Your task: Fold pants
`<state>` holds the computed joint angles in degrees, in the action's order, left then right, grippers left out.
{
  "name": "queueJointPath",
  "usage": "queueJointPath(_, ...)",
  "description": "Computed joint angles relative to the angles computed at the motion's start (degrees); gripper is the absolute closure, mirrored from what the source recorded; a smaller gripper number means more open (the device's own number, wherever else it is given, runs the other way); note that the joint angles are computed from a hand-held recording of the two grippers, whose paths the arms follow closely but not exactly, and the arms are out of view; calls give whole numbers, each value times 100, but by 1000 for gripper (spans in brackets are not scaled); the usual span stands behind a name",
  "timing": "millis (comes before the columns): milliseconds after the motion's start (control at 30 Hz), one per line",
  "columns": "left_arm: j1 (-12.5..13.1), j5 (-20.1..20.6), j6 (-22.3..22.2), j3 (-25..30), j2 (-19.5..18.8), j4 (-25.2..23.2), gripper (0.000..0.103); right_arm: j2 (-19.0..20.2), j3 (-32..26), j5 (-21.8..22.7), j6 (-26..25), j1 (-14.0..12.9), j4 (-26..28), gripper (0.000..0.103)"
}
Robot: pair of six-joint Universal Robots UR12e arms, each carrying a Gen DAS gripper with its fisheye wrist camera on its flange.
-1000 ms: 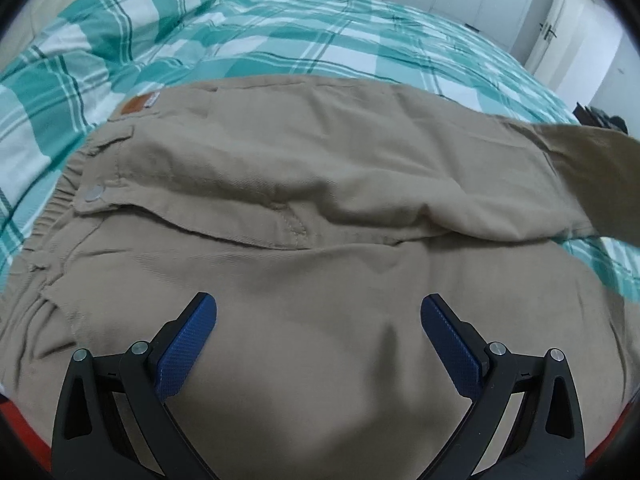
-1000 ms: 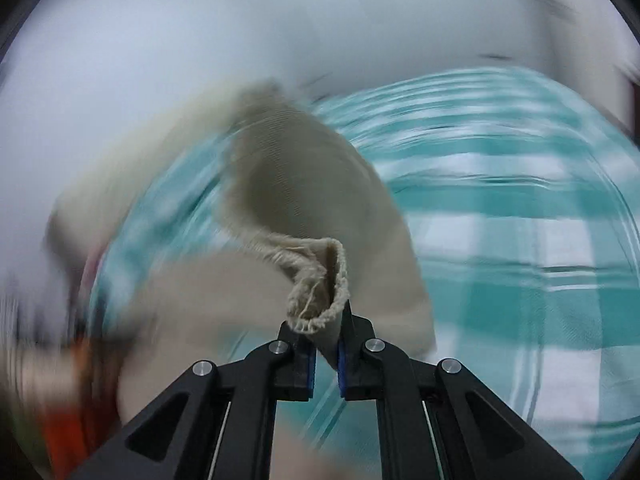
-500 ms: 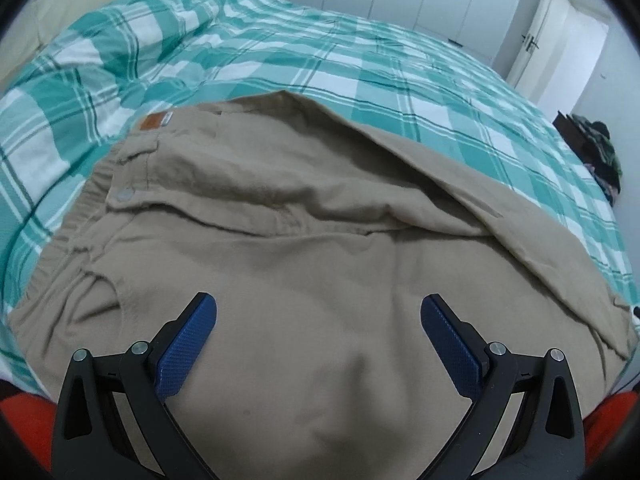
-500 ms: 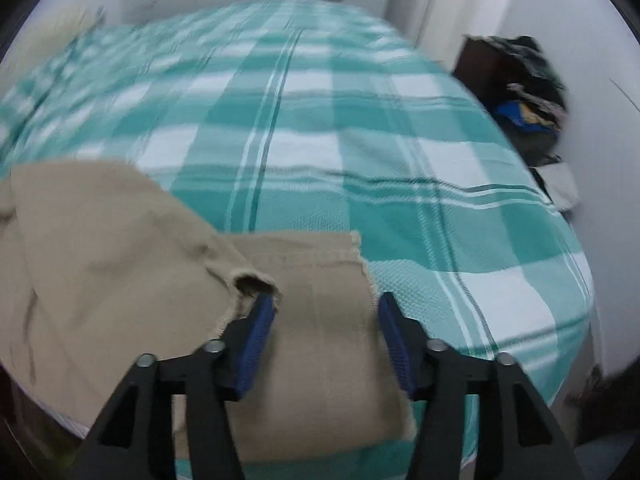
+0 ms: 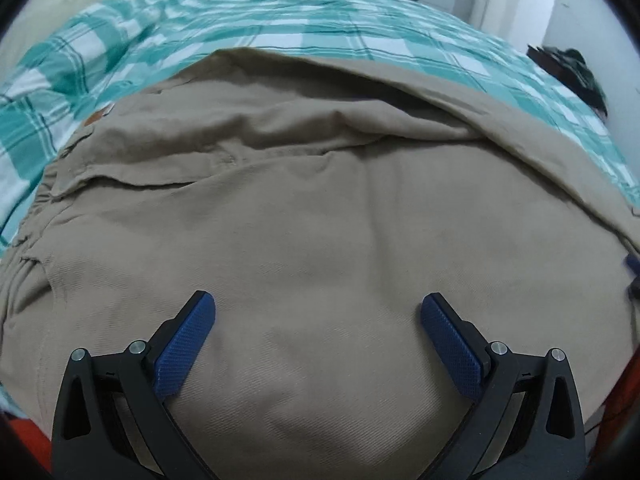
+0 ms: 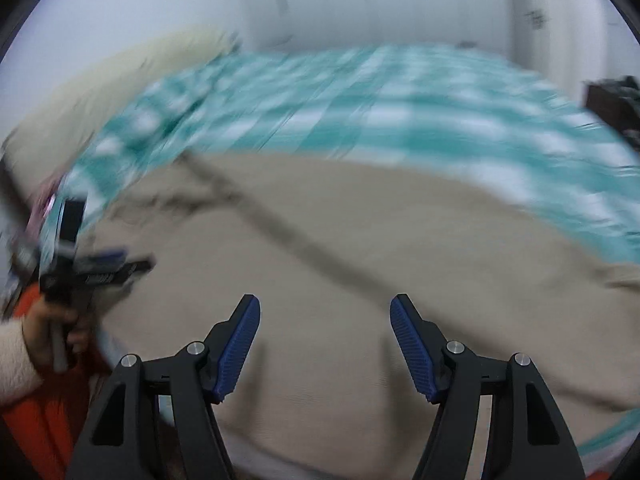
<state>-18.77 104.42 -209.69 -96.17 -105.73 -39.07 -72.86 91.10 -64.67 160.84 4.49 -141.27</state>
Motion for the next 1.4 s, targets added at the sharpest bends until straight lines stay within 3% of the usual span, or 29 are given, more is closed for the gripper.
queueJointPath(67, 30, -97, -21, -5, 18, -34, 1, 85, -43, -263, -136, 125, 489, 34)
queueJointPath(133, 22, -79, 5, 25, 6, -96, 1, 59, 120, -23, -11, 57, 255, 32)
queueJointPath(267, -33, 88, 26, 11, -27, -5, 1, 64, 142, 406, 95, -72, 348, 32)
queueJointPath(600, -66, 163, -58, 59, 25, -158, 1, 139, 146, 347, -33, -38, 44, 27)
queueJointPath(733, -46, 112, -388, -119, 144, 274, 1, 108, 168, 292, -60, -28, 36, 25)
queueJointPath(833, -9, 117, -399, -83, 110, 47, 1, 30, 165, 141, -209, 2, 94, 26)
queueJointPath(900, -69, 324, -213, 18, 27, -164, 1, -48, 222, 329, -191, -56, -34, 26)
queueJointPath(1000, -144, 559, -128, 79, -40, -259, 1, -102, 327, 484, 241, -183, -507, 26)
queueJointPath(1100, -107, 454, -122, 61, -26, -240, 0, 14, 134, 602, 439, -278, 402, 25)
queueJointPath(1133, -101, 439, -111, 63, -22, -251, 1, 0, 135, 677, 460, -309, 492, 26)
queueJointPath(1200, -101, 442, -107, 63, -22, -255, 0, -46, 210, 1235, 749, -439, 281, 26)
queueJointPath(1267, -116, 480, -106, 58, -30, -231, 0, -46, 280, 1600, 1461, -573, -46, 27)
queueJointPath(1300, -118, 490, -109, 57, -32, -223, 0, -59, 313, 1423, 1824, -625, -206, 27)
queueJointPath(1367, -121, 492, -118, 62, -35, -230, 0, -82, 304, 719, 2392, -659, -242, 37)
queueJointPath(1400, -123, 498, -118, 61, -37, -226, 1, -87, 329, 642, 2757, -734, -327, 43)
